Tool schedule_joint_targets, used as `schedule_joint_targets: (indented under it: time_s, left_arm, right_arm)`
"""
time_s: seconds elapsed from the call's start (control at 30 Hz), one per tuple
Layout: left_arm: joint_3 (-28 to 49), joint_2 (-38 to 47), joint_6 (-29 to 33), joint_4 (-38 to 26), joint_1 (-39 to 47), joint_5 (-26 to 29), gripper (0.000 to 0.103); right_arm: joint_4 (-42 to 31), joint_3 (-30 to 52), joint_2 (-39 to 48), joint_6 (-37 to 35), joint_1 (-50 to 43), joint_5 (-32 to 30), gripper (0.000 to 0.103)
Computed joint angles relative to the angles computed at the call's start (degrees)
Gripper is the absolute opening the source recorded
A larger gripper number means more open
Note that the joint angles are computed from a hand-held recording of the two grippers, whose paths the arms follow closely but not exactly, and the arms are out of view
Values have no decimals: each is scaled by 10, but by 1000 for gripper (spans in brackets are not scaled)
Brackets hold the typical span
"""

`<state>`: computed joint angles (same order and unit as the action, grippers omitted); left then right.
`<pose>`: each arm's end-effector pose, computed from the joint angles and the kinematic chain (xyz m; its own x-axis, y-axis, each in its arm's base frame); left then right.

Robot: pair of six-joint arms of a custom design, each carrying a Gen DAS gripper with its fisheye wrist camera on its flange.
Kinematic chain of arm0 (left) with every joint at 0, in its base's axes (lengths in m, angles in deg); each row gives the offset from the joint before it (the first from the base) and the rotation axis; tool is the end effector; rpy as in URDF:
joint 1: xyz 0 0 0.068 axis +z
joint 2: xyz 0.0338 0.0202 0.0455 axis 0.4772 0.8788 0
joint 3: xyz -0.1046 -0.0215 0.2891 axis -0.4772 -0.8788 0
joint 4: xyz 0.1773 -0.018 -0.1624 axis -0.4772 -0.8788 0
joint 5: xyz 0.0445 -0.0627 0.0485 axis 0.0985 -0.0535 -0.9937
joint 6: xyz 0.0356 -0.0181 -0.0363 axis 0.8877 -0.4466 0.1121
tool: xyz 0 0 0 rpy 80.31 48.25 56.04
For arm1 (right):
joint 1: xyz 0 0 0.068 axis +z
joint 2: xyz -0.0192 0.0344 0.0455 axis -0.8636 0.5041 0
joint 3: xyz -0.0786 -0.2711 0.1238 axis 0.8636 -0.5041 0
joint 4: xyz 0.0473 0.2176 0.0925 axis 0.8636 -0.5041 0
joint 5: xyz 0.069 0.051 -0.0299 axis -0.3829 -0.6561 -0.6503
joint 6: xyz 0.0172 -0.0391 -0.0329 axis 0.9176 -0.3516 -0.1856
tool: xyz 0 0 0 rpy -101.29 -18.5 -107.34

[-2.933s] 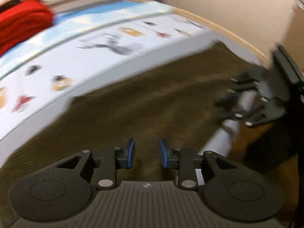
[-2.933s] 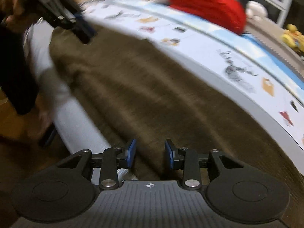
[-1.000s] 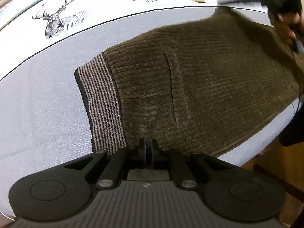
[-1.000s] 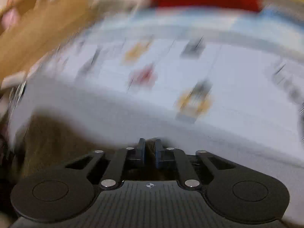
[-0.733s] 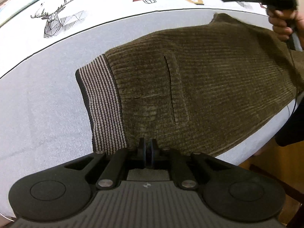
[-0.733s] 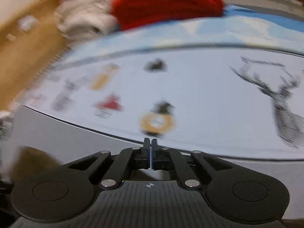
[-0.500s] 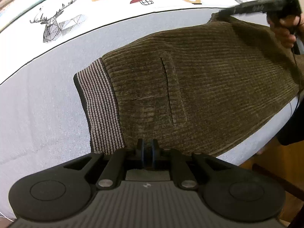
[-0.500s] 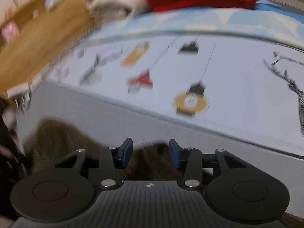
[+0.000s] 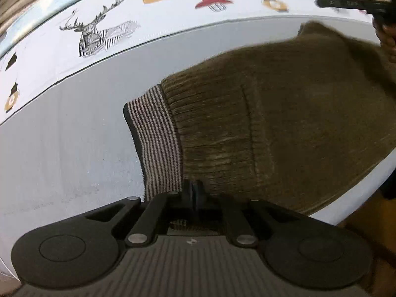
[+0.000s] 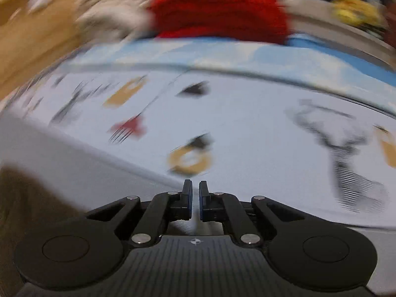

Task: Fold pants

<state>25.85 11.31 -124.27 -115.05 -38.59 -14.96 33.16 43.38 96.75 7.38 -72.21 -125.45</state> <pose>0.0829 -0.1699 0.1892 -0.9321 -0.2347 -0.2760 -0.2725 0.9562 0.1069 0.4057 -0.0619 0.1650 -0.4577 -0.4282 -0.7792 -0.8016 0.5778 0.1533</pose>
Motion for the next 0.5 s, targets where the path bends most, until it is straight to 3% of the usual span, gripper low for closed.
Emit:
schedule_joint_targets:
  time_s: [0.07, 0.13, 0.23, 0.27, 0.33, 0.37, 0.4, 0.47, 0.5]
  left_arm:
    - [17, -3, -21, -22, -9, -24, 5]
    - [34, -6, -31, -39, -16, -63, 6]
    - [45, -14, -30, -34, -7, -96, 6]
    - [44, -11, -22, -30, -1, -90, 7]
    - [36, 16, 0, -22, 31, -31, 8]
    - [31, 38, 18, -18, 43, 3, 5]
    - [39, 53, 33, -22, 41, 6, 5]
    - [75, 76, 32, -52, 37, -5, 6]
    - [95, 86, 27, -69, 32, -17, 7]
  right_arm:
    - [-10, 34, 3, 36, -32, -25, 8]
    - [-82, 80, 12, -9, -68, -63, 9]
    - [-328, 184, 62, -221, -116, -85, 9]
    - [-404, 205, 79, -315, -132, -68, 10]
    - [-473, 217, 99, -423, -147, -20, 10]
    - [-493, 226, 116, -466, -160, 21, 12]
    - [-469, 215, 119, -468, -166, 53, 13]
    - [-350, 187, 123, -433, -184, 143, 13]
    - [-348, 209, 141, -436, -203, 142, 13]
